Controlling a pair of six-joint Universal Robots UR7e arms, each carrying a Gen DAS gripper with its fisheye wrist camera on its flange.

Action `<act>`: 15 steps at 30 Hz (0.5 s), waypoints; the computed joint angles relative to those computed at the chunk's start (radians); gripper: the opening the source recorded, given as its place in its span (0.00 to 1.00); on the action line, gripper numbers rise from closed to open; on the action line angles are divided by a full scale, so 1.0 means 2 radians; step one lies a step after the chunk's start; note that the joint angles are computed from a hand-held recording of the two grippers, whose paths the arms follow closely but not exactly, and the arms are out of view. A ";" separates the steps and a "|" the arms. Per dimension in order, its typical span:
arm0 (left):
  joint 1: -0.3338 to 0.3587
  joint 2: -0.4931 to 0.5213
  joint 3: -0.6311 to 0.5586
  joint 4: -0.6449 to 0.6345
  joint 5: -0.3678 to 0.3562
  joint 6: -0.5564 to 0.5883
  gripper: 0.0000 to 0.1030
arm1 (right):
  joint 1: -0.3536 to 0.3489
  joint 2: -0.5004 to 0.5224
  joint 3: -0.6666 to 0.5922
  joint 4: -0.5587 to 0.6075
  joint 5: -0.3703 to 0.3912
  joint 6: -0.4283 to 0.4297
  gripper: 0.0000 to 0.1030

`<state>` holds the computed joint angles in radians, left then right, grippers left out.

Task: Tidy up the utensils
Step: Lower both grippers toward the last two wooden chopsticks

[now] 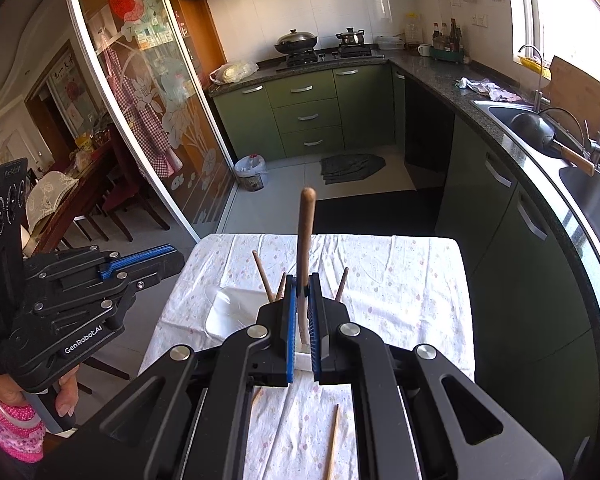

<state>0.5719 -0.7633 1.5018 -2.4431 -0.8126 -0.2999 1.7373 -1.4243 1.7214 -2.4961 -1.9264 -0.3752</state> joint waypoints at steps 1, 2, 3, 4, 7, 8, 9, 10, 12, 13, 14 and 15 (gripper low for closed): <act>0.000 -0.002 0.005 -0.001 -0.003 -0.001 0.05 | -0.001 0.003 0.001 -0.001 -0.002 -0.001 0.07; 0.000 -0.004 0.008 -0.002 -0.006 -0.002 0.05 | -0.003 0.006 0.001 0.000 -0.003 -0.003 0.07; 0.000 -0.007 0.013 -0.004 -0.009 -0.002 0.05 | -0.004 0.009 0.002 0.001 -0.004 -0.003 0.07; 0.000 -0.010 0.018 -0.005 -0.012 -0.003 0.08 | -0.005 0.012 0.002 0.002 -0.005 -0.004 0.07; -0.004 -0.021 0.039 -0.013 -0.017 -0.011 0.40 | -0.006 0.012 0.005 0.001 -0.001 -0.006 0.08; -0.005 -0.026 0.047 -0.012 -0.019 -0.016 0.50 | -0.006 0.010 0.007 0.000 0.001 -0.006 0.08; -0.007 -0.030 0.054 -0.007 -0.024 -0.020 0.54 | -0.004 0.007 0.009 0.000 0.002 -0.009 0.09; -0.009 -0.034 0.060 0.001 -0.028 -0.026 0.59 | -0.003 0.004 0.011 -0.001 0.002 -0.011 0.09; -0.011 -0.041 0.069 0.031 -0.036 -0.047 0.67 | -0.001 -0.006 0.017 -0.002 0.003 -0.016 0.12; -0.012 -0.043 0.073 0.049 -0.040 -0.059 0.68 | -0.001 -0.012 0.020 -0.002 0.003 -0.019 0.13; -0.011 -0.044 0.077 0.068 -0.044 -0.072 0.68 | -0.001 -0.017 0.023 -0.001 0.005 -0.019 0.13; -0.010 -0.045 0.080 0.087 -0.051 -0.085 0.68 | -0.001 -0.023 0.026 0.001 0.007 -0.019 0.13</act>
